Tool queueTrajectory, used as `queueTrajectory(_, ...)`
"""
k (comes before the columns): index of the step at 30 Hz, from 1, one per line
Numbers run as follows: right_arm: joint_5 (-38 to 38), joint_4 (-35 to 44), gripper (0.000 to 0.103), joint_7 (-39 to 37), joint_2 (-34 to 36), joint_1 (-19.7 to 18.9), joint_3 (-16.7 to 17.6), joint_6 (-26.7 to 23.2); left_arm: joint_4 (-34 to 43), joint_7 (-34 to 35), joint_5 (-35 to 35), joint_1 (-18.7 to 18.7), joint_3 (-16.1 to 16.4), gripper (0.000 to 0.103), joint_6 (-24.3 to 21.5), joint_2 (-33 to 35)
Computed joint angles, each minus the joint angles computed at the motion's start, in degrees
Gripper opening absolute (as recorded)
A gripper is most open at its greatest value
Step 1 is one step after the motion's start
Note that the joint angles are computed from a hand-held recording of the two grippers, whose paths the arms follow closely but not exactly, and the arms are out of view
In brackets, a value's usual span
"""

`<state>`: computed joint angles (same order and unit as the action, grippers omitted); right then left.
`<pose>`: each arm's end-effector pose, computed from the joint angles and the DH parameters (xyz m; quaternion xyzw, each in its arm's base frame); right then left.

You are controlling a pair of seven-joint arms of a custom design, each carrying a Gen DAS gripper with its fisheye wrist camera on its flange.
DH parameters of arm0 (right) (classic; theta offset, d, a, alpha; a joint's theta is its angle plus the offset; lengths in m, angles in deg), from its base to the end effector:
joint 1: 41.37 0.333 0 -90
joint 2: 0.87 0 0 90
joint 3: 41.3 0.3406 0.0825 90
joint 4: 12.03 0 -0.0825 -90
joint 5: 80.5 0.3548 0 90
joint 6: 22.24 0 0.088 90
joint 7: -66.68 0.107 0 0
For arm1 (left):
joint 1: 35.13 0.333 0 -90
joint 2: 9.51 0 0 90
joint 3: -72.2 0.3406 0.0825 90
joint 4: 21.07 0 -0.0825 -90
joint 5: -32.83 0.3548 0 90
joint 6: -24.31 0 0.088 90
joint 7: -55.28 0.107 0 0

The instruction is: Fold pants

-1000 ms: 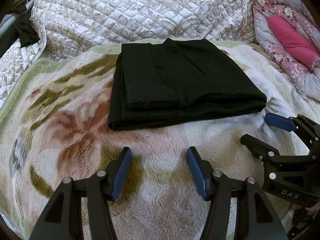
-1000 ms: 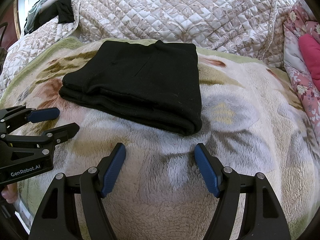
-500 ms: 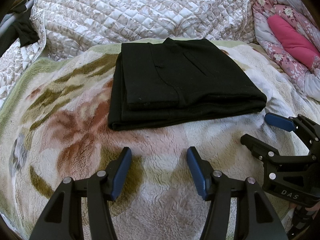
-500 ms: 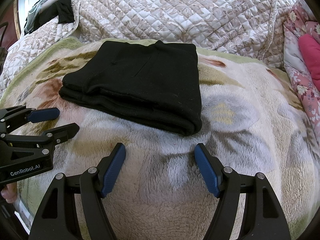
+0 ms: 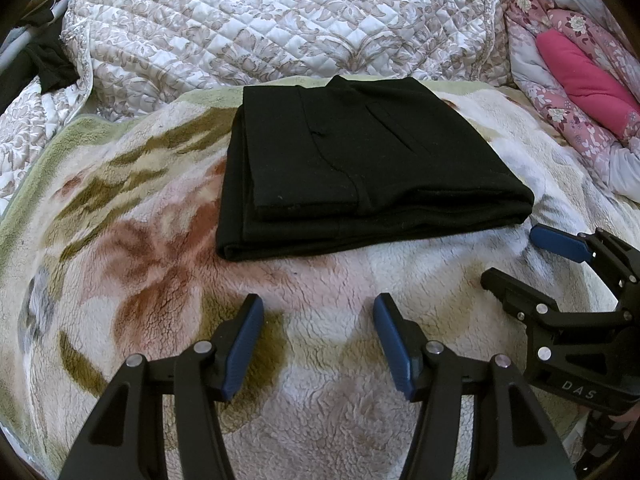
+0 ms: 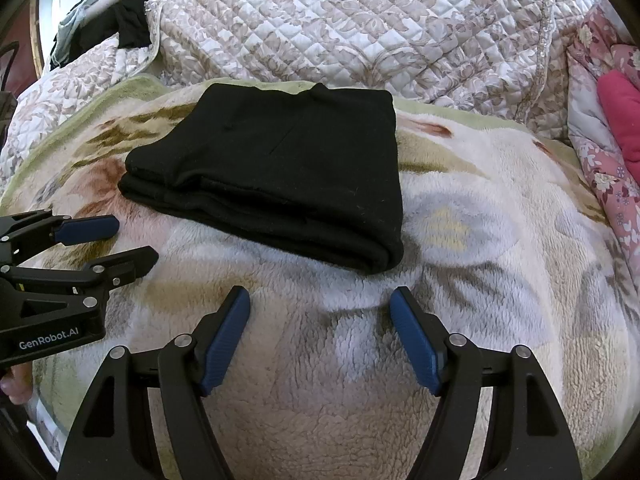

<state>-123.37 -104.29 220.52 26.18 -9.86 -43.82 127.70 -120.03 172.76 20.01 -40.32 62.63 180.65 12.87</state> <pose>0.6068 0.3602 0.4445 -0.6456 0.6719 -0.2624 0.2507 0.6679 -0.1498 0.4670 -0.4727 0.8227 -0.2662 0.1700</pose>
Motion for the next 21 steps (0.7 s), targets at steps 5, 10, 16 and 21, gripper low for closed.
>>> queueTrajectory(5,0.0,-0.06,0.073,-0.03,0.01,-0.05,-0.07,0.15,-0.01,-0.1,0.05,-0.09,0.05,0.06,0.03,-0.01)
queueTrajectory(10,-0.06,0.07,0.074,0.14,0.07,0.14,-0.12,-0.06,-0.02,0.08,-0.03,0.03,0.0,0.06,0.01,0.0)
queueTrajectory(16,-0.08,0.07,0.074,0.17,0.1,0.1,-0.14,0.02,-0.03,0.17,-0.02,0.04,0.01,0.061,0.02,-0.01)
queueTrajectory(21,-0.12,0.02,0.075,0.24,0.08,0.12,-0.16,0.08,-0.09,0.02,0.01,-0.08,0.05,0.061,0.03,-0.06)
